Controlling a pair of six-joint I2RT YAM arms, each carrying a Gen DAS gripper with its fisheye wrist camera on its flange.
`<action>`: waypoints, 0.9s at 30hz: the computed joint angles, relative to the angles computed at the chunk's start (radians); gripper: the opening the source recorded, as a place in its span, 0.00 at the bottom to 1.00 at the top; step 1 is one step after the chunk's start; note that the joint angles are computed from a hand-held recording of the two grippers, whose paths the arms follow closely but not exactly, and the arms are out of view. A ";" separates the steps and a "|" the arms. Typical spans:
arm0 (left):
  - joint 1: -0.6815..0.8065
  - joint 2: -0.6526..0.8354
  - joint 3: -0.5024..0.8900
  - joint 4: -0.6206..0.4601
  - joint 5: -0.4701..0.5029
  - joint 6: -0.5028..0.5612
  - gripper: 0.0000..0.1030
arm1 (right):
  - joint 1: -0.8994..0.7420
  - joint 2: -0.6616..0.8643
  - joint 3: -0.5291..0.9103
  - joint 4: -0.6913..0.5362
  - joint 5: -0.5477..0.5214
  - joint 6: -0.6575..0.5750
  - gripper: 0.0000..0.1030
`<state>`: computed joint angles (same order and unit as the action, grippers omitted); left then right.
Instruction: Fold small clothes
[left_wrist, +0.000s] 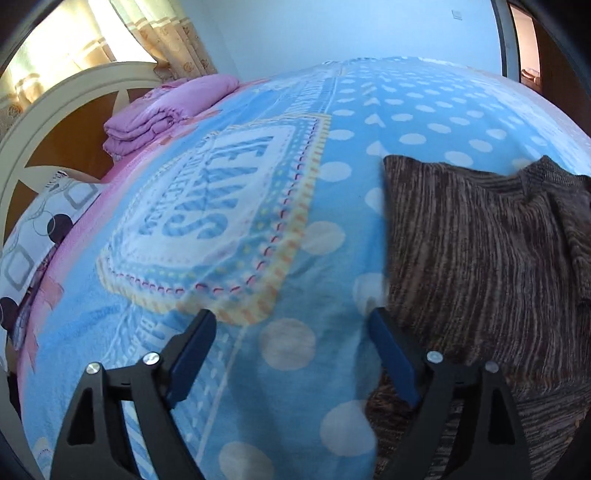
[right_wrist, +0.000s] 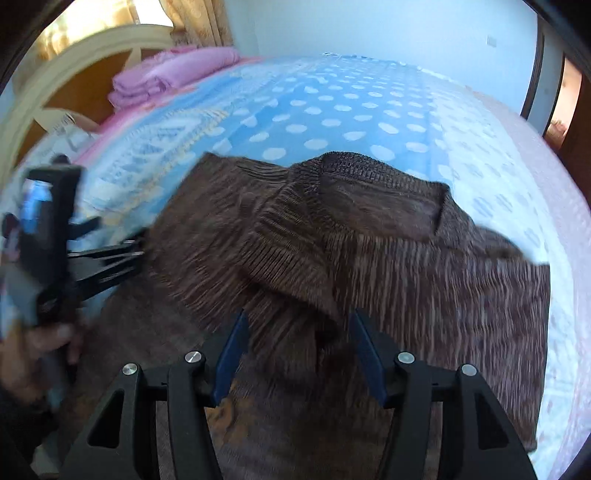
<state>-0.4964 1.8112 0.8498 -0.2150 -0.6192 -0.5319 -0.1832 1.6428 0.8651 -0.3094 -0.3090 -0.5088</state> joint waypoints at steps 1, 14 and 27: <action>-0.010 0.002 0.003 -0.008 -0.011 -0.005 0.86 | 0.030 0.016 -0.012 0.064 0.054 0.022 0.53; 0.004 -0.006 -0.020 0.029 0.002 -0.008 0.89 | -0.356 0.158 0.244 -0.270 -0.275 0.088 0.42; 0.025 -0.035 -0.056 0.023 0.007 -0.036 0.99 | -0.223 0.007 -0.016 -0.228 -0.253 -0.019 0.08</action>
